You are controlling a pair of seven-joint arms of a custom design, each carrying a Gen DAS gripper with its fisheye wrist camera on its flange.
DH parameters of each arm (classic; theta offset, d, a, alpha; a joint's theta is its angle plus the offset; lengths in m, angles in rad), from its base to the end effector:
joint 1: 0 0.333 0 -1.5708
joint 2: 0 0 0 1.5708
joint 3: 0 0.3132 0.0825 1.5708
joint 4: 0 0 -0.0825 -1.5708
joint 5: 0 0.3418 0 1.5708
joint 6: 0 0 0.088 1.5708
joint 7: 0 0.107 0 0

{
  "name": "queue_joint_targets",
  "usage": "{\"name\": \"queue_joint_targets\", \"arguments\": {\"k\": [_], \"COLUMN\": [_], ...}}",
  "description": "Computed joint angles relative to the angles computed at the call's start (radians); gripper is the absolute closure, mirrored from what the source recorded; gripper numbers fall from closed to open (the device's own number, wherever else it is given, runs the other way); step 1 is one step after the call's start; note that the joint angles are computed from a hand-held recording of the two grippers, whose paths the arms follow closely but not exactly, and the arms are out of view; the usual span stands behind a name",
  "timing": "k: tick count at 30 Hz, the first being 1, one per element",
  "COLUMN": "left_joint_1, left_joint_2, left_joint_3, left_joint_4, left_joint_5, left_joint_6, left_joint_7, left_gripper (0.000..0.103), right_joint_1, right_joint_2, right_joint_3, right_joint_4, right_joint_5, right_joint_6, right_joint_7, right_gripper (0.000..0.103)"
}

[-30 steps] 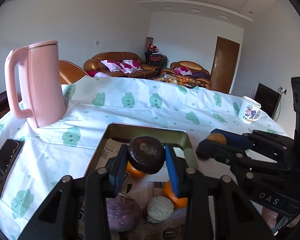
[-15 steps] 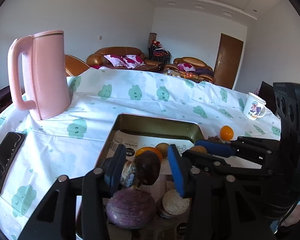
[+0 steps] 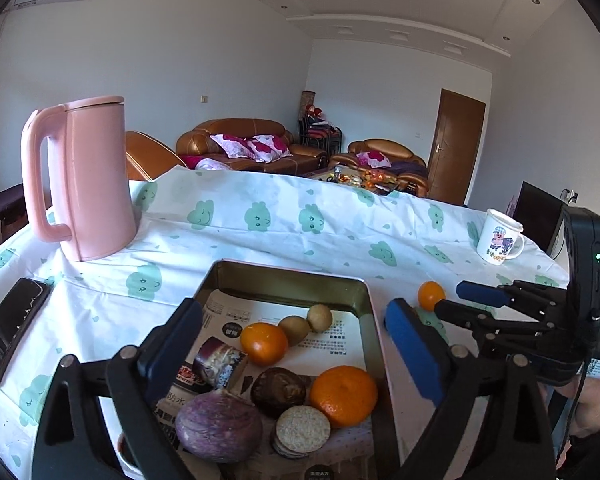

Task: Organize fruits
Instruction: 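Grasp a brown cake with the right tool while the left tool grasps a small orange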

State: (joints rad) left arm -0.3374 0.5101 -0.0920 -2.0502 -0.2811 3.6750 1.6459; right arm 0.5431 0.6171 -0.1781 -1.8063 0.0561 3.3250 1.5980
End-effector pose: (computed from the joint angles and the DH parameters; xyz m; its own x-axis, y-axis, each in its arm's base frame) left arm 0.5745 -0.2144 0.3542 -0.2111 -0.9688 0.1300 -0.4736 -0.0150 -0.8806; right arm 0.6232 0.2565 0.3457 0.3319 -0.9423 0.0438 -0.5647 -0.2357 -0.7909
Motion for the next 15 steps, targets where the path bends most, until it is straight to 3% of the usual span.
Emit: {"name": "queue_joint_targets", "arguments": {"k": [2, 10, 15], "left_joint_1": [-0.003, -0.047, -0.035], "left_joint_2": [0.001, 0.023, 0.025], "left_joint_3": [0.003, 0.062, 0.047], "left_joint_4": [0.016, 0.11, 0.114], "left_joint_5": [-0.002, -0.06, -0.033], "left_joint_6": [-0.016, -0.094, -0.101], "left_joint_7": [0.004, 0.029, 0.005], "left_gripper": [0.007, 0.003, 0.003], "right_joint_1": [0.047, -0.01, 0.025], "right_joint_2": [0.035, 0.156, 0.175], "right_joint_3": [-0.05, -0.004, -0.061], "right_joint_4": [0.052, 0.3, 0.334], "right_joint_5": [-0.003, -0.097, -0.187], "right_joint_6": [-0.041, -0.309, -0.362], "right_joint_7": [-0.003, 0.044, 0.123], "right_gripper": [0.058, 0.058, 0.059]}}
